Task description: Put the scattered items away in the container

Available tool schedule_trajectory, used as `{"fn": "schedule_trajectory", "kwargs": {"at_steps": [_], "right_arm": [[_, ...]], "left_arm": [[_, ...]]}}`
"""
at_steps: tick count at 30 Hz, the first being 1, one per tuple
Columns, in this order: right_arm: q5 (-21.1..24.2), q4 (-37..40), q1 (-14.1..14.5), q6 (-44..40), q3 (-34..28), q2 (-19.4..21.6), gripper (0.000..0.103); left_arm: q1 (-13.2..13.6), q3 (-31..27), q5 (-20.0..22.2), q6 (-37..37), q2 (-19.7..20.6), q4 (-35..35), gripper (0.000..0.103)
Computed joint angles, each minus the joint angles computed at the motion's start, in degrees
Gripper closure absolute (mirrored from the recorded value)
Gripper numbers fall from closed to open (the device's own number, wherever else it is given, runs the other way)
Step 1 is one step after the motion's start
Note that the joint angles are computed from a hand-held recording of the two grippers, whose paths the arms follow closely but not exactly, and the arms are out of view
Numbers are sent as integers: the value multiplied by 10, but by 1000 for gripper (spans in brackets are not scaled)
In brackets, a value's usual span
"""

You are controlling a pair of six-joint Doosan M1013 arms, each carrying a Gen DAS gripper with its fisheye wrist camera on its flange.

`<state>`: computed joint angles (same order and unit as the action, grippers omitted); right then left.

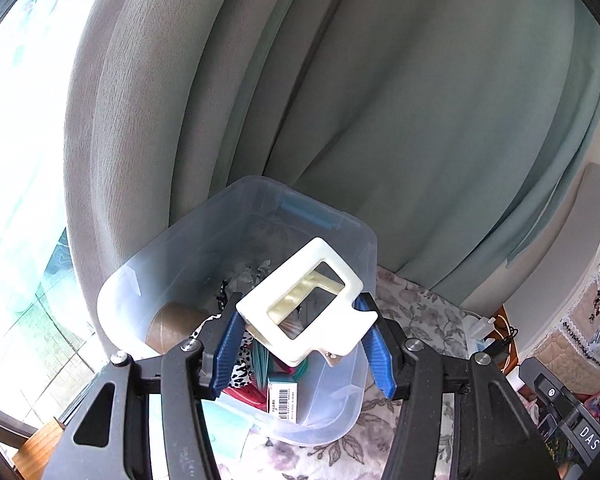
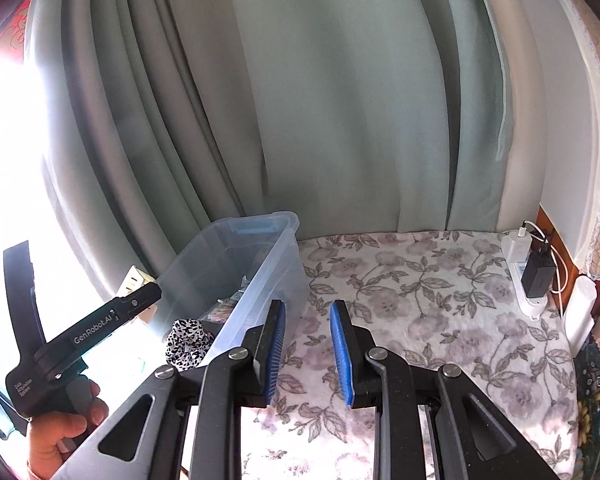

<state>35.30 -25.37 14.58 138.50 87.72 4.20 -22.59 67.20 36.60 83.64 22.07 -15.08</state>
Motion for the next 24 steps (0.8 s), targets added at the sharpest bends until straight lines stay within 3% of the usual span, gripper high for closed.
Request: {"fn": "schedule_trajectory", "kwargs": {"at_steps": [8,11,24], "right_arm": [[7,14,6,-27,-15,14,78],[8,24,9,-42,-22,20,78],[18,49,18,-85,-43,39,78]], "left_arm": [[6,-9,14,6,11,-15,45],[8,-14,24,6,15,-20,38],[11,-11,24,-12,21,-15,36]]}}
